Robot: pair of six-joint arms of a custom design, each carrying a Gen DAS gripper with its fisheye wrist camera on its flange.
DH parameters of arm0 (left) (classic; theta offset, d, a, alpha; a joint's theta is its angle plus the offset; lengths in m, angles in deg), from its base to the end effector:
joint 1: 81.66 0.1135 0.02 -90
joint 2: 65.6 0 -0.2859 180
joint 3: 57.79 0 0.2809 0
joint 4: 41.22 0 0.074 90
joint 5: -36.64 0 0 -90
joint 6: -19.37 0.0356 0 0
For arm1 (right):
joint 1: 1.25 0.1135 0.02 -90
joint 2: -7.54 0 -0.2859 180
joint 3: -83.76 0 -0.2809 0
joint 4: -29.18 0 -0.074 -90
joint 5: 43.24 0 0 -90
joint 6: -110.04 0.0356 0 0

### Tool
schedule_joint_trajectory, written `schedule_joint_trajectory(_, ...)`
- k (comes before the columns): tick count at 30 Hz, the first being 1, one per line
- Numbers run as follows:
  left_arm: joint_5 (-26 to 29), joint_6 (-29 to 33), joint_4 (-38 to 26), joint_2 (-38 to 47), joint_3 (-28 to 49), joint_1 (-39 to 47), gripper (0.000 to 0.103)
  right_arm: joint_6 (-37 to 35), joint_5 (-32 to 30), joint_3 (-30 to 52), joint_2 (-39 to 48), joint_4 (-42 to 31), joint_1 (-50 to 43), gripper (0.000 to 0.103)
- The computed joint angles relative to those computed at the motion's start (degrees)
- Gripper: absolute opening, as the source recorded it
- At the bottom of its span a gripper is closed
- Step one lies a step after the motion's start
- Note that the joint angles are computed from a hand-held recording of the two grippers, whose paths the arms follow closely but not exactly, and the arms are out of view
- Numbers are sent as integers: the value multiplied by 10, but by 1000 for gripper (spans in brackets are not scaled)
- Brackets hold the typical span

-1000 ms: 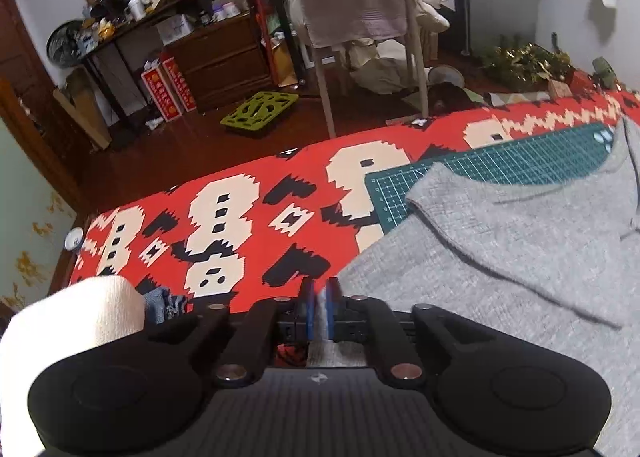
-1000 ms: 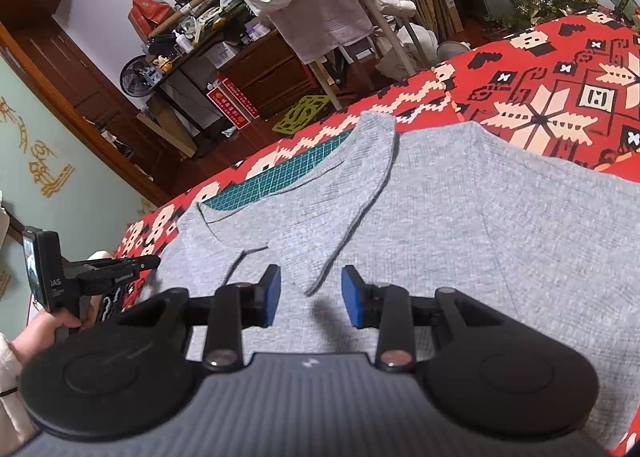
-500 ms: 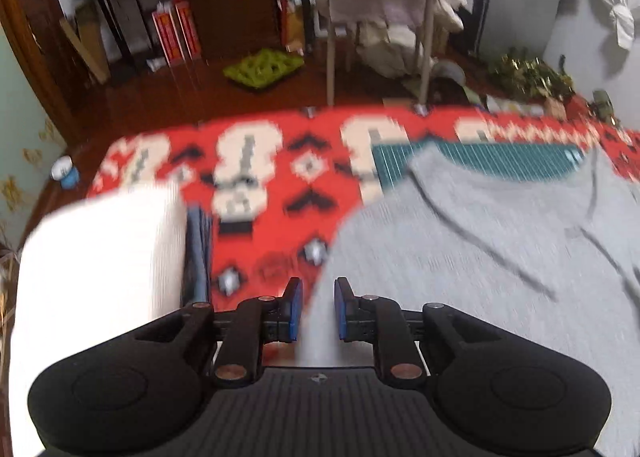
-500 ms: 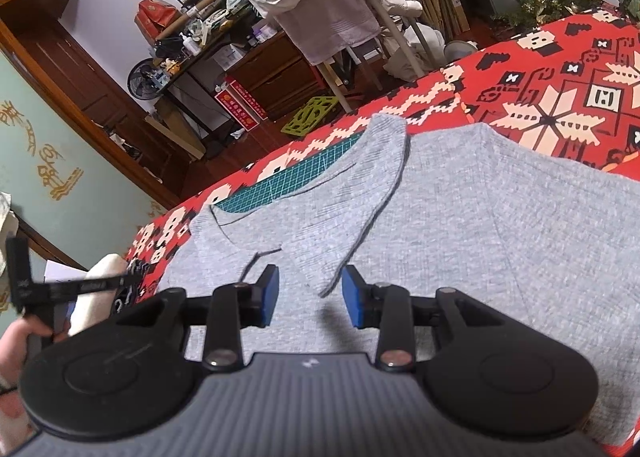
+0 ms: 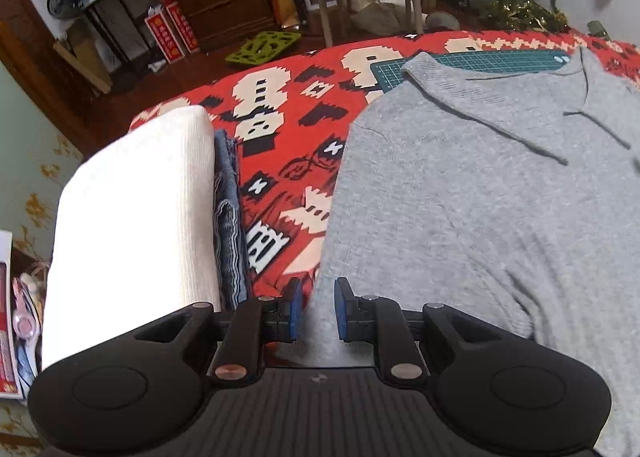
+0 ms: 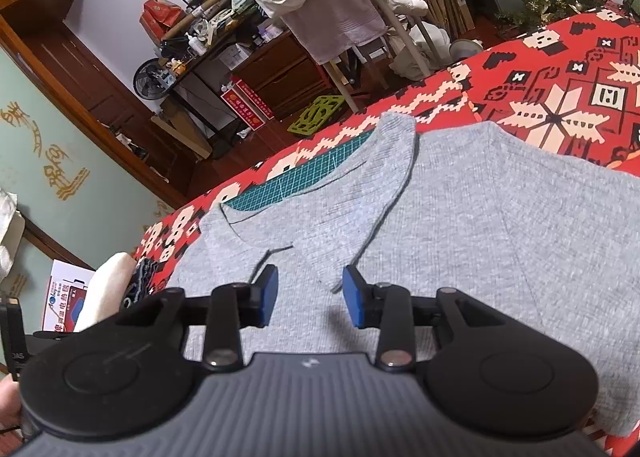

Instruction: Fold clothes

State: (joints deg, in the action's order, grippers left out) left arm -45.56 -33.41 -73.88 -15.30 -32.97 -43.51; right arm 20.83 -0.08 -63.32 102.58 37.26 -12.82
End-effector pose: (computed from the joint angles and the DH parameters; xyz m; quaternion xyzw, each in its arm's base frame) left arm 0.1199 0.0880 0.1198 0.0109 0.9595 0.1156 0.2567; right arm 0.2347 -0.0215 0.0704 -0.0280 0.8809 0.3498 0.3175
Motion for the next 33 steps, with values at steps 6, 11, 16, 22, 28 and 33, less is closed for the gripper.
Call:
schedule_joint_trajectory(6,-44,15,56,-22,-33,-31,1,-1,-3,4,9,1,-3,39)
schedule_joint_trajectory(11,-86,33,125,1,-55,-34,1,-2,-3,6,16,4,0,39)
schedule_joint_trajectory(16,-151,7,177,18,-70,-84,2,-4,-1,5,13,3,1,39)
schedule_joint_trajectory(22,-154,-18,129,-12,-61,-89,13,-4,-3,5,10,0,0,39)
schedule_joint_trajectory(28,-110,-46,1,-106,-33,-68,32,-3,-9,5,7,-2,-2,40)
schedule_joint_trajectory(33,-45,-77,-150,-198,6,-31,38,-4,-11,5,6,-2,-3,41)
